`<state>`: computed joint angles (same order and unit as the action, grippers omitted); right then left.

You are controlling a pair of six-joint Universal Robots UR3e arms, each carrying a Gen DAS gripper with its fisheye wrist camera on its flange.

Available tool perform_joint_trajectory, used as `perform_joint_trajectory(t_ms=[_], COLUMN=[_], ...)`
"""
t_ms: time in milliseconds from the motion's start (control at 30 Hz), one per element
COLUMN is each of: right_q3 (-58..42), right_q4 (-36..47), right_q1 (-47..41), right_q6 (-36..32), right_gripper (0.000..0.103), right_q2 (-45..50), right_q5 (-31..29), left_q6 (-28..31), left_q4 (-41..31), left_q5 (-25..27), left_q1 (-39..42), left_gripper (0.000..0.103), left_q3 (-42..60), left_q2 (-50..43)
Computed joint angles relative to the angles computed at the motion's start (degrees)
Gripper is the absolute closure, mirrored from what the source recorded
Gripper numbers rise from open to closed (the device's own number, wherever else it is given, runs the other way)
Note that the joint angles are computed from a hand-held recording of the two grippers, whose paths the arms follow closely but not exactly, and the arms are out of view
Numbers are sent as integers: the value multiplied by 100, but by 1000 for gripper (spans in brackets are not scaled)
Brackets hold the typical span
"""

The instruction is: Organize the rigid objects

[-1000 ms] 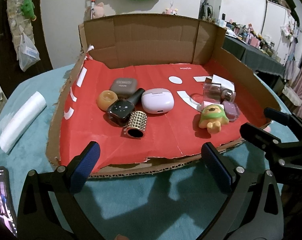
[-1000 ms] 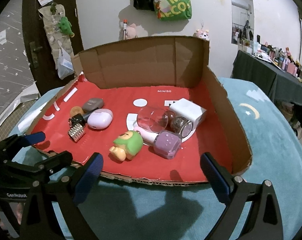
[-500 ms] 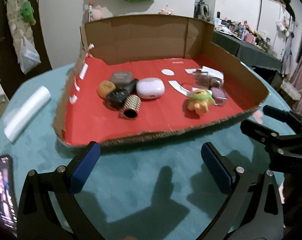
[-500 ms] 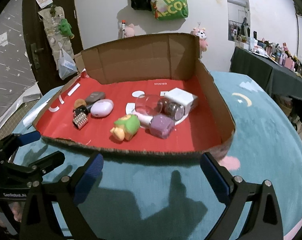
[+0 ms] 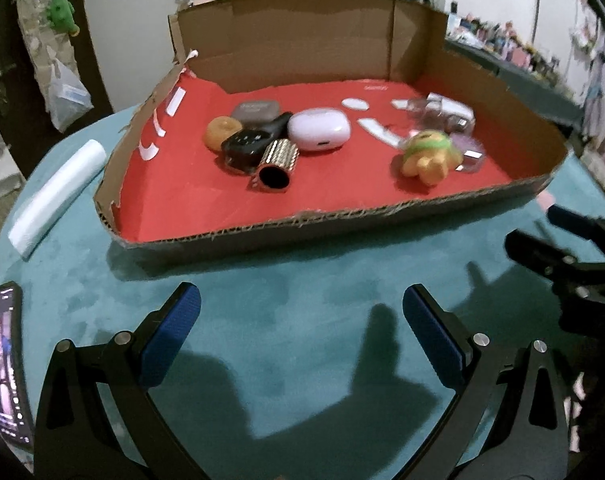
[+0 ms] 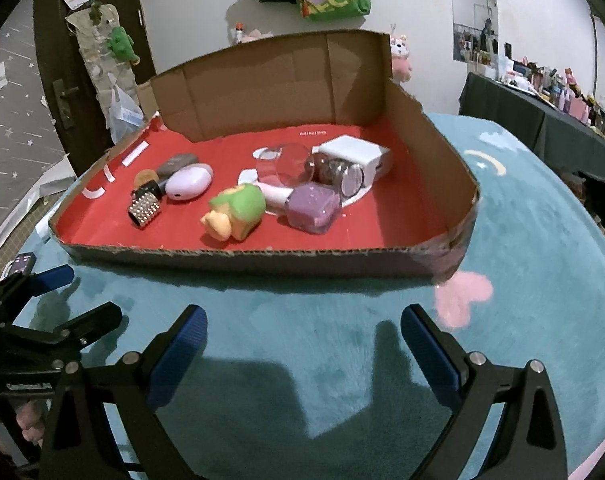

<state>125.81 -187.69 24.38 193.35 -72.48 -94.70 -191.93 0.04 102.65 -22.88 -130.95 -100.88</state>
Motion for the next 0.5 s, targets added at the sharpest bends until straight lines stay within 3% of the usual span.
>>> perform_joint_trajectory(t_ms=[500], right_q3=[-129], right_q4=[172], right_q1=[-28], right_q6=[27], right_gripper=[1], right_q2=[177], right_q5=[63], left_q6=[-60], left_q4=[-265], left_q5=[-456], left_q1=[273], left_gripper=[0], left_q3=[3], left_q2=[12])
